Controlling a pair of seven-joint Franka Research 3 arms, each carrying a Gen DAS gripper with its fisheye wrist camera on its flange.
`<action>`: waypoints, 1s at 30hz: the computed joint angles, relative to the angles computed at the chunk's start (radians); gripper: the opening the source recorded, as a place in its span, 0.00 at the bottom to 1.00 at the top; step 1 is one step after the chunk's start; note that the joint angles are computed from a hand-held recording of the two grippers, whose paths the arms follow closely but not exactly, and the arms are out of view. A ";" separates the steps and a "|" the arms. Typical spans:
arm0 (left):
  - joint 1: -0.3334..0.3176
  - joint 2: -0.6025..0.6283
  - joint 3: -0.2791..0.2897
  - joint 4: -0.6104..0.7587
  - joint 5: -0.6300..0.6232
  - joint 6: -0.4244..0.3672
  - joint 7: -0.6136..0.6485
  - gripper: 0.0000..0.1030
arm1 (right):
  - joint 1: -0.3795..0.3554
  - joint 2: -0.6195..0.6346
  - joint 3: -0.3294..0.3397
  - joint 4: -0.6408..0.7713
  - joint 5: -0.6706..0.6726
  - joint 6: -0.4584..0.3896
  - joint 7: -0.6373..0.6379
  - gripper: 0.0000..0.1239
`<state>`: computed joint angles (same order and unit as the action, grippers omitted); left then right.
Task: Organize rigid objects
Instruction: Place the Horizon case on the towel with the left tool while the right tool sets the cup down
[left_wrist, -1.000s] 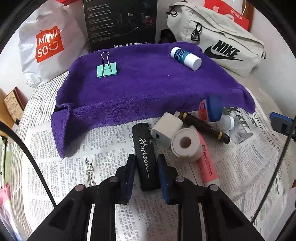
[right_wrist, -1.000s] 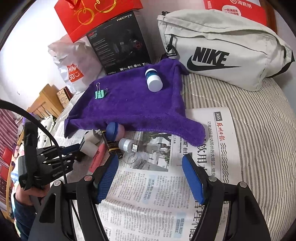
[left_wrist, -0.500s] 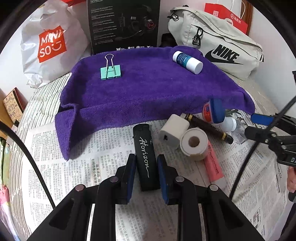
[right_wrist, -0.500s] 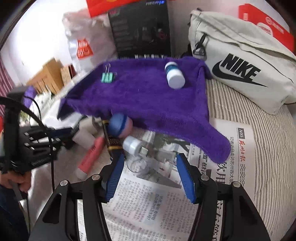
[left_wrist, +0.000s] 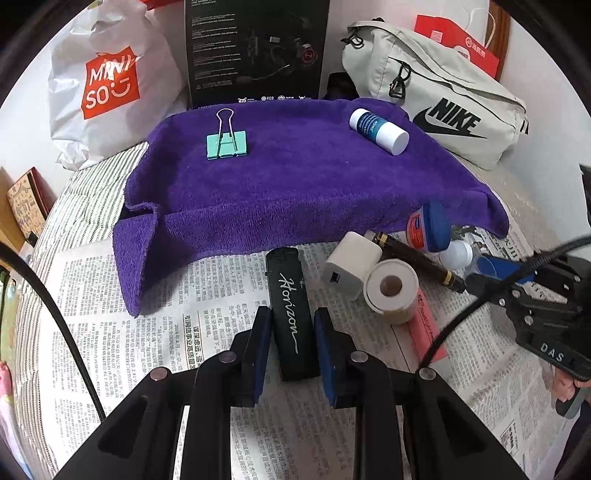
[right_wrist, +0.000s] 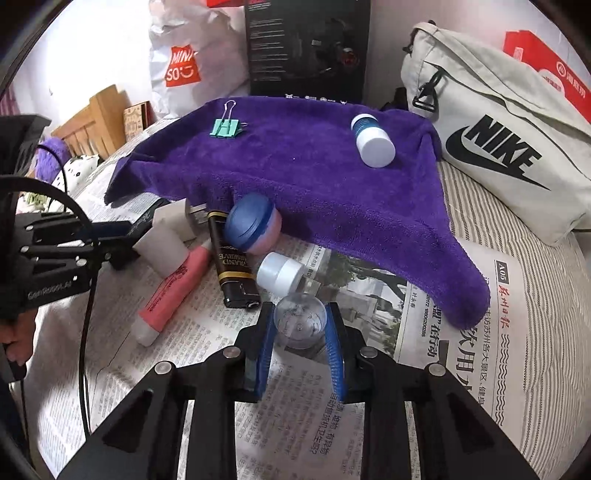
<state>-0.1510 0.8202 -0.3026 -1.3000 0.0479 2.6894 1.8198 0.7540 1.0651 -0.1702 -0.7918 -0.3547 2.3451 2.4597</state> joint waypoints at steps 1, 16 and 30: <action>-0.001 0.006 0.000 0.011 0.000 -0.007 0.000 0.23 | 0.003 -0.014 -0.003 -0.023 -0.002 0.006 0.009 0.22; -0.020 0.013 0.028 0.048 0.007 -0.061 -0.011 0.22 | 0.012 -0.144 0.002 -0.256 -0.016 0.131 0.091 0.22; -0.065 0.063 0.064 0.145 0.075 -0.100 -0.086 0.21 | 0.010 -0.189 -0.003 -0.356 -0.009 0.240 0.115 0.22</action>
<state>-0.2162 0.8830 -0.2382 -1.1548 0.1228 2.5893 1.7338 0.7645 0.8762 -0.1734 -1.1482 -0.3642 2.5855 2.5744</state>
